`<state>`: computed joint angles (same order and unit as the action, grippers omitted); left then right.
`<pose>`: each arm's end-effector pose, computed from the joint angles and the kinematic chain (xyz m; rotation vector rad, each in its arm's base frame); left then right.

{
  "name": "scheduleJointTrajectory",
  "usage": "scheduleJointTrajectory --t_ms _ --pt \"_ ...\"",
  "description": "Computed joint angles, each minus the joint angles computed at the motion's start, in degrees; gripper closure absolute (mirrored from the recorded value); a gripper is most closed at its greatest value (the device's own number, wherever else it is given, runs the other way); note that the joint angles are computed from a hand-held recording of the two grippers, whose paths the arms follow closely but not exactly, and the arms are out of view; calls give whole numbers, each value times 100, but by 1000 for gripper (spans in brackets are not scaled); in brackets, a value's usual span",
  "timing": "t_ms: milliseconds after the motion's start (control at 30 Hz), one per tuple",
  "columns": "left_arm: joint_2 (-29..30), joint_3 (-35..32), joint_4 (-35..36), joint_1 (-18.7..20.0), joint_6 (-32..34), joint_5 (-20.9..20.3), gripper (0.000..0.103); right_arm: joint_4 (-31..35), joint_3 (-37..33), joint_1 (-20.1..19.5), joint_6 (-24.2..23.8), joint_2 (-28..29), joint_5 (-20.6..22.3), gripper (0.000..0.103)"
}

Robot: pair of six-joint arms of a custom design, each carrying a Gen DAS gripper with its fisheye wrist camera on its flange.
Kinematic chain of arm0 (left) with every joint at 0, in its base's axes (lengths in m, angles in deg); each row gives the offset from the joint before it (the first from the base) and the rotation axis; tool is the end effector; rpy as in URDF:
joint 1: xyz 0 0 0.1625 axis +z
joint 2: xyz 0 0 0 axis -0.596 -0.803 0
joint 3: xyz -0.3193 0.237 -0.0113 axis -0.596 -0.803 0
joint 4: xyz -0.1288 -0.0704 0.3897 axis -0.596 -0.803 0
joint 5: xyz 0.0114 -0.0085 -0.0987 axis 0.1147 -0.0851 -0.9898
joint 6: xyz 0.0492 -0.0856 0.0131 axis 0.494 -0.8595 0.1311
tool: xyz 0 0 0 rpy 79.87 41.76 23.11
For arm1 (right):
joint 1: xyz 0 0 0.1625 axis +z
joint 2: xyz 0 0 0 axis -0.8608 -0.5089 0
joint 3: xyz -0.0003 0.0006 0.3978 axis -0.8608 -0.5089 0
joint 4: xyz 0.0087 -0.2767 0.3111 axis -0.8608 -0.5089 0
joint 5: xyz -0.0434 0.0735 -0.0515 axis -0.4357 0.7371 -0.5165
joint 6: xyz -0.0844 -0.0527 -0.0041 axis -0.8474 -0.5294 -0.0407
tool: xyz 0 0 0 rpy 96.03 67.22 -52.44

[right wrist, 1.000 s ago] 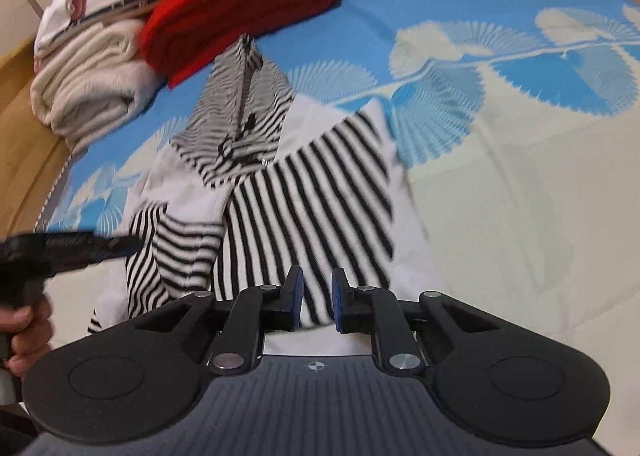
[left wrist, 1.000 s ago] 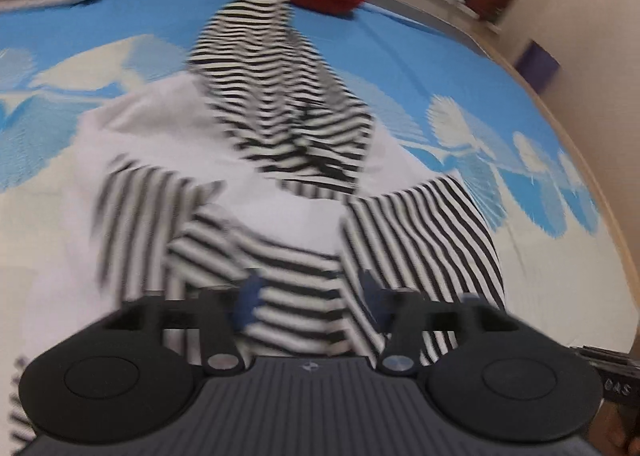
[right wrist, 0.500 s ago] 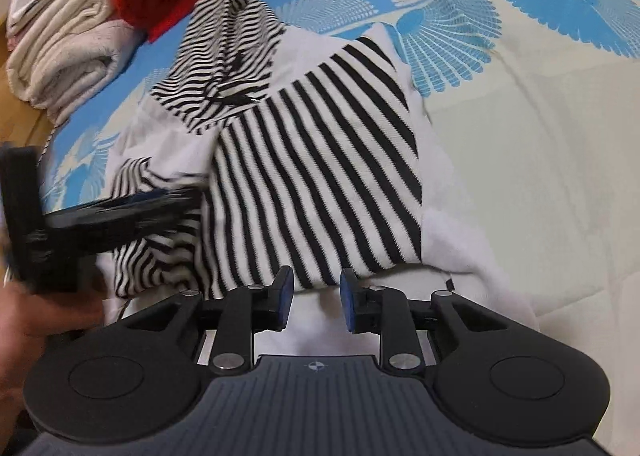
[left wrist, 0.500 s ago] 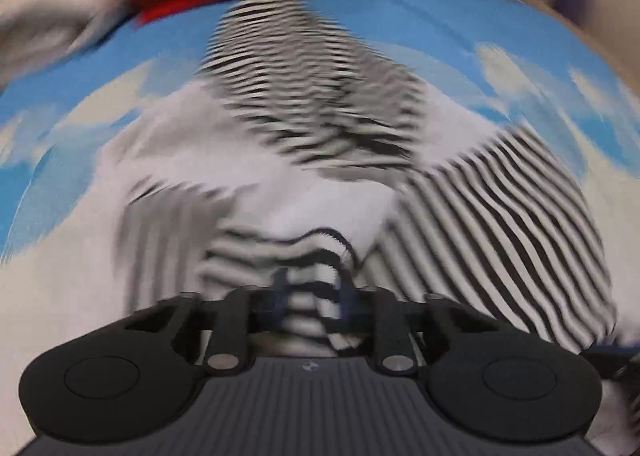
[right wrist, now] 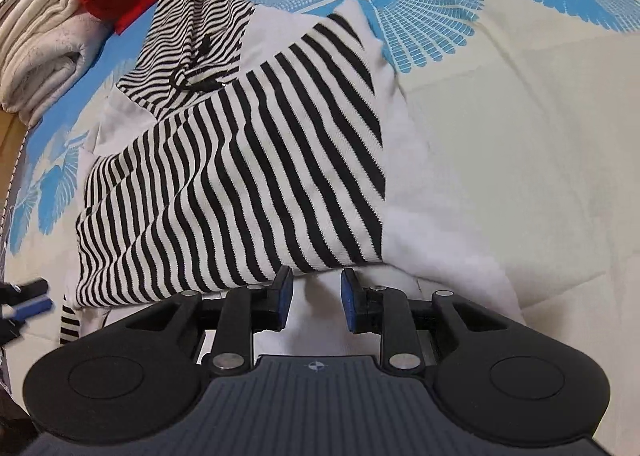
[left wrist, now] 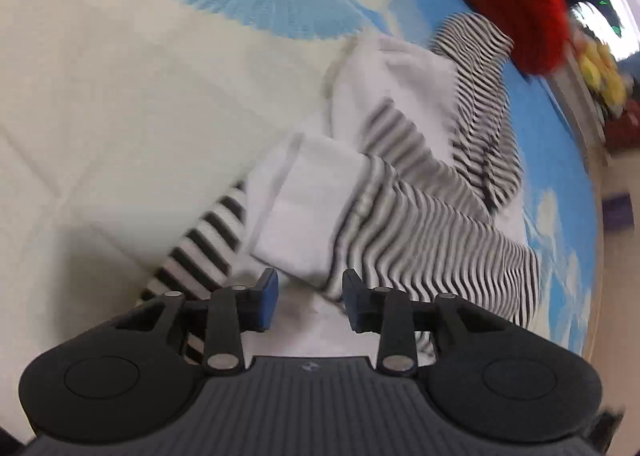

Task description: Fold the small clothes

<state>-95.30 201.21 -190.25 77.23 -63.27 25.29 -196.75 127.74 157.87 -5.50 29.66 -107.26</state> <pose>-0.1782 -0.4271 0.3057 -1.1411 2.2835 -1.0709 0.1942 -0.6314 0.2356 0.5060 -2.7352 0.1768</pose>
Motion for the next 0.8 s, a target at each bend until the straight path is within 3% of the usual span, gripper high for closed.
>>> scheduleJointTrajectory --t_ms 133,233,333,400,433,533,600,667,733,800 --pt "85 -184 527 100 233 327 61 -43 39 -38 100 -70 79 73" --pt "-5 30 -157 328 582 108 61 -121 60 -62 37 -97 205 73" --pt "280 -171 65 531 949 10 63 -235 33 -92 160 -73 179 73" --pt "363 -178 15 550 1283 70 86 -281 -8 -116 290 -39 119 73" --pt "464 -305 273 524 1379 170 97 -298 -30 -128 356 -24 93 73" --pt "502 -374 346 270 1636 684 98 -454 -29 -127 463 13 -118 80" --pt "405 -278 126 -11 1812 1180 98 -582 -34 -140 600 36 -287 99" --pt "327 -198 -74 -220 1874 1496 98 -882 0 -108 654 67 -676 99" --pt "334 -377 554 -239 1491 1290 98 -1136 -10 -88 779 108 -1068 99" --pt "458 -680 1352 -72 1066 606 97 -1116 -65 -115 1052 101 -1226 98"
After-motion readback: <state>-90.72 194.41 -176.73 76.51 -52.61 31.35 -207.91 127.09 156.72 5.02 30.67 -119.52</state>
